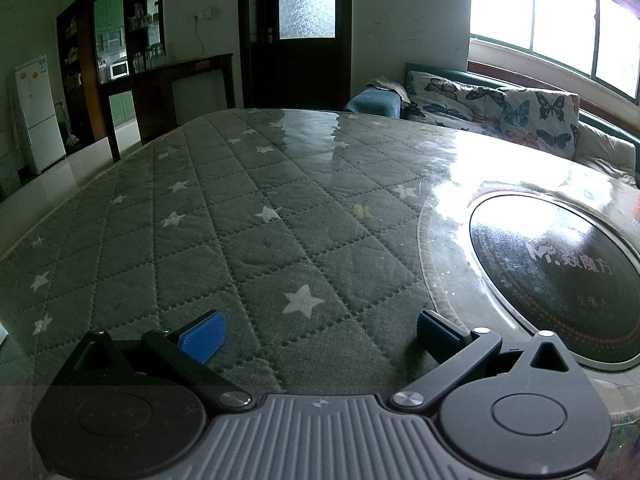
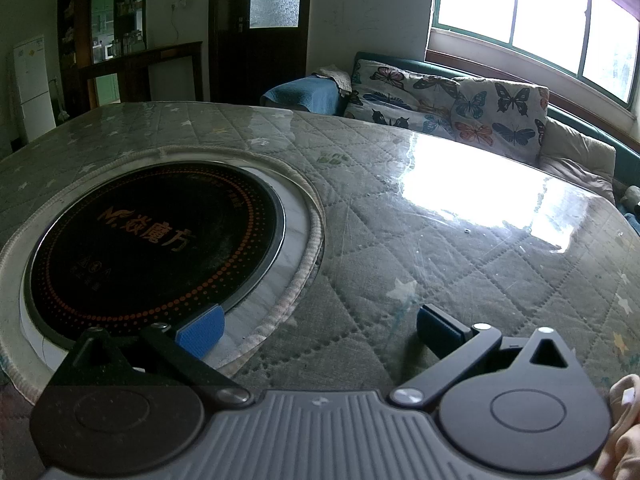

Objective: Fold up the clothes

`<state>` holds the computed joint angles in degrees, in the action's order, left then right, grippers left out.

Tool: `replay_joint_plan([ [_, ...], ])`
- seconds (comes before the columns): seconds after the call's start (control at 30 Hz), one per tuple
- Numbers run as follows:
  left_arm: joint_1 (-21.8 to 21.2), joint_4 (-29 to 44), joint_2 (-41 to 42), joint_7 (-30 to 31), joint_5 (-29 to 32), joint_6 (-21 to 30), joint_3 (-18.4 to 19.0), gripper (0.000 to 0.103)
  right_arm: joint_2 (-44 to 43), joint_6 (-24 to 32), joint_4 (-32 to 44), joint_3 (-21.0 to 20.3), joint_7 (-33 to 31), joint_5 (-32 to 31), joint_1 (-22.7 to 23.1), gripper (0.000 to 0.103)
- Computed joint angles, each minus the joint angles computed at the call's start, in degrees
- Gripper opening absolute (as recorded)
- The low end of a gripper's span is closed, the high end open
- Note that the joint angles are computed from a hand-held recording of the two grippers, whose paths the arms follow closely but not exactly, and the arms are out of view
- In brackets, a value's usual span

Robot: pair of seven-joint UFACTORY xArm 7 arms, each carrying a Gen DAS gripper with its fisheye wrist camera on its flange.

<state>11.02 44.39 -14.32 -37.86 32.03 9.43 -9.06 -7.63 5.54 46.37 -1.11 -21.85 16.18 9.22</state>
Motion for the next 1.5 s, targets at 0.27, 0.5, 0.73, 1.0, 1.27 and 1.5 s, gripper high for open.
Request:
replay_joint_plan([
  [0.27,0.71,3.21,2.33,-7.82,6.36,2.17,-0.92,0.103,0.0,0.0,0.0,0.02,-0.06,0.06,-0.02,0.103],
  [0.5,-0.94,2.96,2.18,-8.69,7.43,2.15,0.77,0.103,0.01,-0.02,0.0,0.03,-0.04,0.05,-0.03,0.103],
  [0.73,-1.3,2.93,2.14,-8.7,7.52,2.18,1.16,0.103,0.0,-0.02,-0.01,0.01,-0.09,0.09,-0.01,0.103],
  [1.0,-1.44,2.96,2.15,-8.5,7.39,2.18,1.33,0.103,0.0,-0.02,-0.01,0.02,-0.09,0.09,-0.01,0.103],
  [1.27,-1.44,2.98,2.19,-8.26,7.21,2.13,1.41,0.103,0.0,-0.02,-0.01,0.0,-0.14,0.13,0.0,0.103],
  [1.5,-1.41,3.0,2.2,-8.23,7.18,2.13,1.39,0.103,-0.01,-0.02,-0.02,-0.01,-0.18,0.17,0.01,0.103],
])
